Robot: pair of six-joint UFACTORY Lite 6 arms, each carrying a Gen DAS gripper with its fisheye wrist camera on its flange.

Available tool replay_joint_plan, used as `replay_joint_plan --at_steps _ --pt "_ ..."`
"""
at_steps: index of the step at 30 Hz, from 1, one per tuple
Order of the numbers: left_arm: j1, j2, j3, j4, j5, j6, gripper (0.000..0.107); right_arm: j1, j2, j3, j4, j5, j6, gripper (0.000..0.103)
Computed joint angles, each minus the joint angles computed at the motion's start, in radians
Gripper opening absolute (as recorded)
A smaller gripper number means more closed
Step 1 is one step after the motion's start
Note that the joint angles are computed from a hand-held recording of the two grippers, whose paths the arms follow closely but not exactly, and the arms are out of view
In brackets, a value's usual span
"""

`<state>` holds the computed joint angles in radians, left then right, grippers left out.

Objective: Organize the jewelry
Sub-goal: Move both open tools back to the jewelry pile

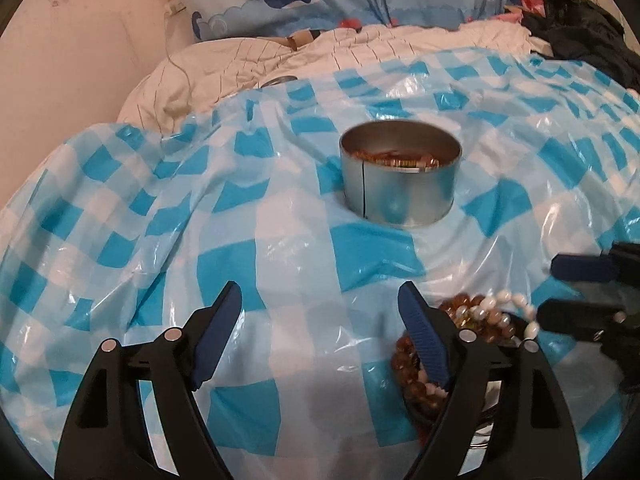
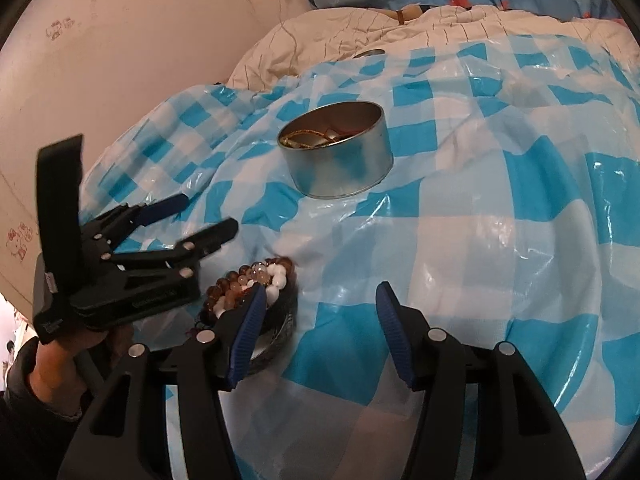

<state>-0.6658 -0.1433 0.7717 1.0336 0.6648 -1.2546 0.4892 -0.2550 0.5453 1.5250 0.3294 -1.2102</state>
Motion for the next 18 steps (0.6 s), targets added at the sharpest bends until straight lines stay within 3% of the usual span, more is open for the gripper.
replay_joint_plan --at_steps 4,11,15,18 --pt "0.101 -0.039 -0.041 -0.135 -0.159 0.088 0.077 -0.009 0.018 0.004 0.016 0.012 -0.02 0.056" --pt "0.106 0.008 -0.06 -0.116 -0.189 0.05 0.081 -0.002 0.033 0.012 -0.002 0.007 -0.002 0.061" --pt "0.116 0.028 -0.087 -0.062 -0.212 -0.046 0.094 0.004 0.036 0.014 -0.013 0.001 0.01 0.062" --pt "0.2 0.01 -0.124 -0.174 -0.322 0.042 0.096 0.008 0.037 0.016 -0.019 -0.003 0.021 0.063"
